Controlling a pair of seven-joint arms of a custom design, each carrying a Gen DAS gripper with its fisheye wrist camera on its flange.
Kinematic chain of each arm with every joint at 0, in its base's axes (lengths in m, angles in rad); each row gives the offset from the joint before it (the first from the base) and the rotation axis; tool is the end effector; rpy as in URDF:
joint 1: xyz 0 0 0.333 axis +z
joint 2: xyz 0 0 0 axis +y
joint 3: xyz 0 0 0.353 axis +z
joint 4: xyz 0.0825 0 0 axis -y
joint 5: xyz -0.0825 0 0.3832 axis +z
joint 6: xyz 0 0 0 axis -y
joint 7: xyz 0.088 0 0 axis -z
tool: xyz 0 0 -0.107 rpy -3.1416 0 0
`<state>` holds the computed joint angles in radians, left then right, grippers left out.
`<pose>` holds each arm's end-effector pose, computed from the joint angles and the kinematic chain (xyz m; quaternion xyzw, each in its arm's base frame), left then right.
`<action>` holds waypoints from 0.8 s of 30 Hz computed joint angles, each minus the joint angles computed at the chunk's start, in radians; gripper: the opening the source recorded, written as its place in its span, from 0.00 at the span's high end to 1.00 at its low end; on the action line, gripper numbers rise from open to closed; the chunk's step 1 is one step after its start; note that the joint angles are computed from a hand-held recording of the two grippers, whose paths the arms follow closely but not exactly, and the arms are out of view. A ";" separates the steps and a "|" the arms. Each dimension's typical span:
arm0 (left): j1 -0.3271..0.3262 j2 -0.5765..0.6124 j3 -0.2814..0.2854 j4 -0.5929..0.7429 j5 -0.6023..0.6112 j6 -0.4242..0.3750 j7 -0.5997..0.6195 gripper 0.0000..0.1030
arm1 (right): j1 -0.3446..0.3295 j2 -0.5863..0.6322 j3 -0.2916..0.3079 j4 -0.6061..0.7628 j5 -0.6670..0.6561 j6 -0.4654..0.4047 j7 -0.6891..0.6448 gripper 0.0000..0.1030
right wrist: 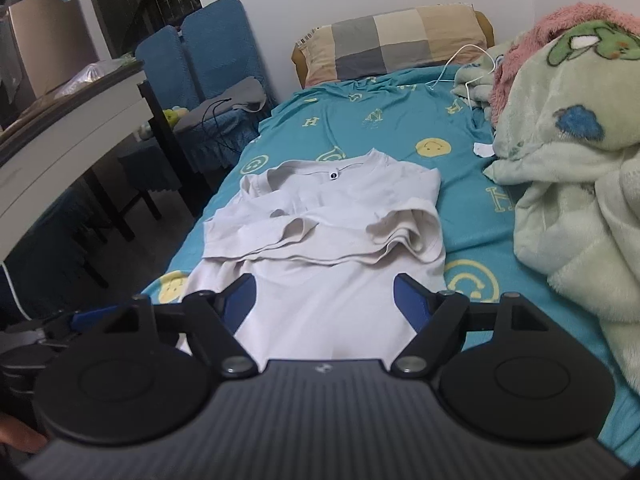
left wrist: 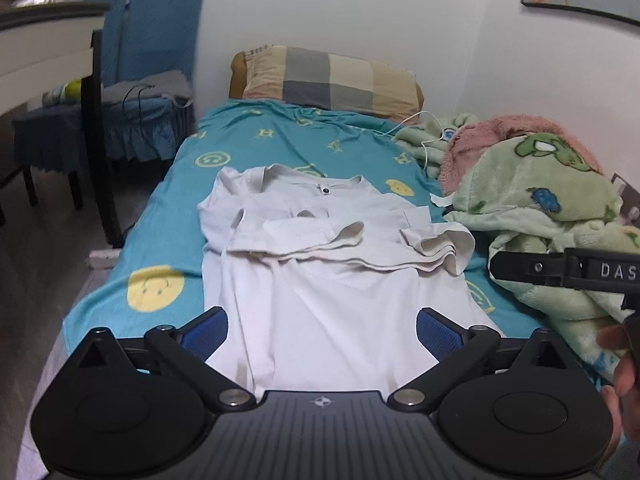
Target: Fold clothes
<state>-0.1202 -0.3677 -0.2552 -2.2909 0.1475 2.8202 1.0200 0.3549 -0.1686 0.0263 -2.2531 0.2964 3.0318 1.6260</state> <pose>0.4371 -0.2009 0.6316 -0.6465 0.6271 -0.3719 0.2247 0.5026 0.1786 0.5845 -0.6439 0.6127 -0.1756 0.4233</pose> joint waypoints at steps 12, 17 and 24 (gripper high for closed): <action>-0.252 0.045 0.293 -0.028 -0.838 -0.129 0.152 0.02 | 0.109 0.019 -0.179 0.031 0.838 -0.326 -0.222 0.23; -0.220 0.069 0.282 -0.049 -1.039 -0.103 0.151 0.03 | 0.045 0.059 -0.151 0.031 0.918 -0.466 -0.096 0.23; -0.178 0.117 0.223 -0.037 -1.213 0.003 0.274 0.24 | -0.025 0.096 -0.036 0.026 0.912 -0.307 0.029 0.29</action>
<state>-0.2983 -0.2504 -0.0318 -2.3275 -1.0659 2.8228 1.2940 0.3300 -0.0726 -0.0096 -2.2271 1.2084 2.7251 1.6548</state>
